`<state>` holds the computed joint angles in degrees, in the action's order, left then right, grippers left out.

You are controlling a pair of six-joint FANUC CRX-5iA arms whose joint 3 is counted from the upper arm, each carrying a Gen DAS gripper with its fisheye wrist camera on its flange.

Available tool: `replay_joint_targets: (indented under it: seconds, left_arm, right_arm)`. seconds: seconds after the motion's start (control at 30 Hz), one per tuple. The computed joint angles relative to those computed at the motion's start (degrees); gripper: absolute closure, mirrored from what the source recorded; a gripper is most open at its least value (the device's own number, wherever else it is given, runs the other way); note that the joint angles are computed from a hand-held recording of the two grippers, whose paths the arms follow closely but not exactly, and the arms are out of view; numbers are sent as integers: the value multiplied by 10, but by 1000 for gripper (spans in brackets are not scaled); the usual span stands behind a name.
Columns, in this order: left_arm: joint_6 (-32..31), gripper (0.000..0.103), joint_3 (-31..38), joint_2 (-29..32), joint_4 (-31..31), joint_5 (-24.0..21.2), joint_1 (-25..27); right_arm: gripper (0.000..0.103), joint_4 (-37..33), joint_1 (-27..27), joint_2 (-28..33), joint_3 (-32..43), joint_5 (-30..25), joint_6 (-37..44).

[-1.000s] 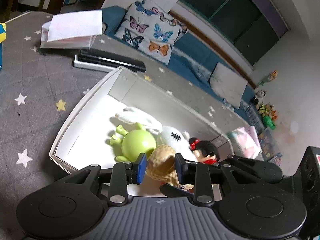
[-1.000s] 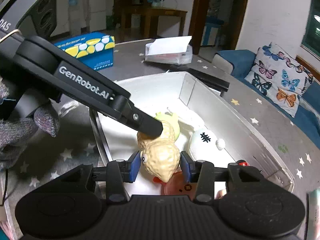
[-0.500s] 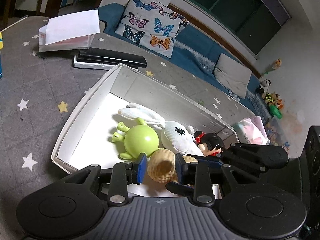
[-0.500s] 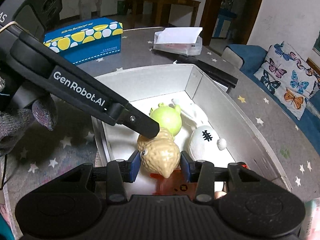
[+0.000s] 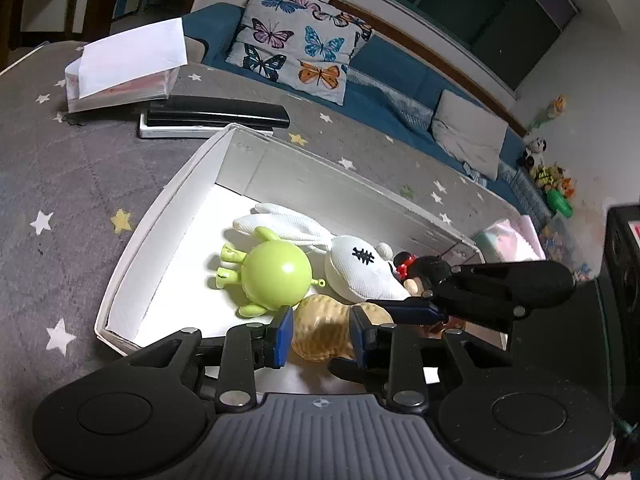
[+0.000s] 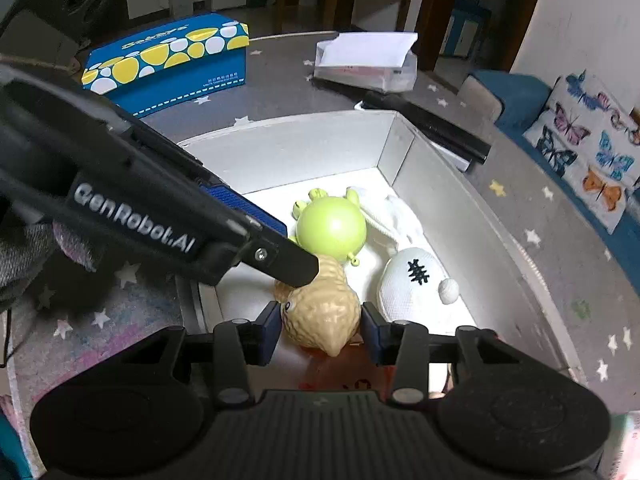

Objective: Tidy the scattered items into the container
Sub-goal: 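Open both grippers to release the peanut toy beside the green toy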

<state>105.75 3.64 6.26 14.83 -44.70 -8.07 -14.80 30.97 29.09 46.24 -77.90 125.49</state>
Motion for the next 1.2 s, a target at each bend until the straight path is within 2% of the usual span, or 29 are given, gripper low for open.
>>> replay_joint_targets:
  seconds: [0.2, 0.37, 0.53, 0.63, 0.83, 0.97, 1.2]
  left_arm:
    - [-3, 70, 4, 4, 1, -4, 1]
    - [-7, 70, 1, 1, 0, -2, 0]
    - [2, 70, 0, -4, -13, 1, 0]
    - [8, 70, -2, -9, -20, 4, 0]
    - [19, 70, -8, -21, -37, 12, -4]
    - [35, 70, -7, -28, -62, 9, -10]
    - [55, 70, -24, -45, -76, 18, -15]
  right_arm:
    - [60, -7, -4, 20, 31, -24, -5]
    - [60, -8, -4, 17, 24, -19, -7]
    - [59, -12, -5, 4, 5, -2, -10]
    - [53, -12, -5, -2, -3, 5, -10]
    - [52, -18, -7, -23, -33, 31, -15]
    - [47, -24, -9, -38, -54, 47, -18]
    - [46, -41, -14, -67, -90, 72, -21]
